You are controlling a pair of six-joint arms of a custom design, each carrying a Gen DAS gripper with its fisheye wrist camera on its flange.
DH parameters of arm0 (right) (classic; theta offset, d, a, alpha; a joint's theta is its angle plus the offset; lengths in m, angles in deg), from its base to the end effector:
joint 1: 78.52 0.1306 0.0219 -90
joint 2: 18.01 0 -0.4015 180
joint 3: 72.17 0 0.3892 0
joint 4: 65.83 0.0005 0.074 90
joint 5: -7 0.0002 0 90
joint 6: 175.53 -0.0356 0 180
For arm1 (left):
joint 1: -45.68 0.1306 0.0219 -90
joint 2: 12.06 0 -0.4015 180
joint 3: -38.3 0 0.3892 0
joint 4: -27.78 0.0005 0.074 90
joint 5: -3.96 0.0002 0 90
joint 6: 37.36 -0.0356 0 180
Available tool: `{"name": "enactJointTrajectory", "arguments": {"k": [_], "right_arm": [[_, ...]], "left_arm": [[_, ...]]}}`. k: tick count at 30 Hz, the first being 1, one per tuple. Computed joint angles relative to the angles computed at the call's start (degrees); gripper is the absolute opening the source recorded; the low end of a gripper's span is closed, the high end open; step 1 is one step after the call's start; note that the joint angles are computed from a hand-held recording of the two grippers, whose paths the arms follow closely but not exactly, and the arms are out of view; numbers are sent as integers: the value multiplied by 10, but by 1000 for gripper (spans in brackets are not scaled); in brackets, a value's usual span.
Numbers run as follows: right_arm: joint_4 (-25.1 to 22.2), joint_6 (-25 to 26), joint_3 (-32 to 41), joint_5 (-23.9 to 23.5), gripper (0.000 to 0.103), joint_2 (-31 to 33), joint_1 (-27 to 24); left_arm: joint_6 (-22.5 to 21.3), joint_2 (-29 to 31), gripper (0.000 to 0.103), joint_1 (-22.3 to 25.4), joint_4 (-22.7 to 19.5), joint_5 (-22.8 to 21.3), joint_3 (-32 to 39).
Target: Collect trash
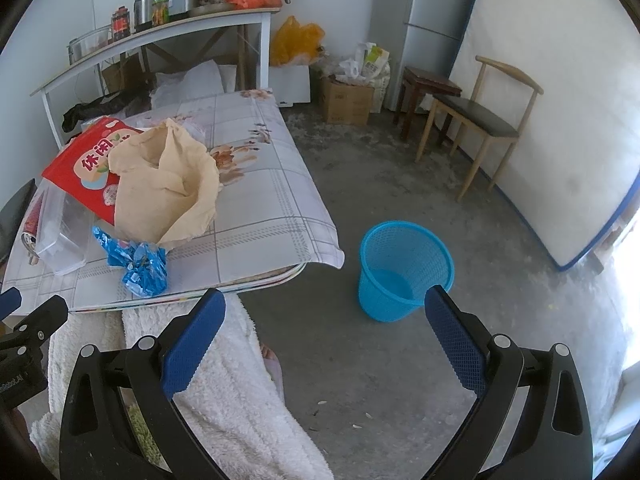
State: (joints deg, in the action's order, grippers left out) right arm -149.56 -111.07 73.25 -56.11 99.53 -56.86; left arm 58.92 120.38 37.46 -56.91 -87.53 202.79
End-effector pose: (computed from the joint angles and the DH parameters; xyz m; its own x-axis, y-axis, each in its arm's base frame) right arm 0.5738 0.2100 0.5810 -0.7342 0.1222 -0.6679 0.2475 0.9642 -0.0957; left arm 0.6820 -0.0981 0.5462 -0.7959 0.0045 -0.6054 0.0405 0.9981 -0.0458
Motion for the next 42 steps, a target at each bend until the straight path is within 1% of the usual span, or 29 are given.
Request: {"name": "enactJointTrajectory", "arguments": {"k": [5,32,35,40,42], "right_arm": [[5,1,-7,-1,95,-3,0],[0,-1,1,-1,95,0,0],[1,-1,0,-2,95,0,0],[-1,-2,5,-1,95,3,1],[-1,-3,6,-2,95,4,2]], "left_arm": [[0,0,97,0,0,0,0],[1,0,97,2,2,1,-3],[1,-6,97,4,7,2,-14],[1,-5,97,4,6,2,-12],[2,-11,97,5,12,3,-25]]}}
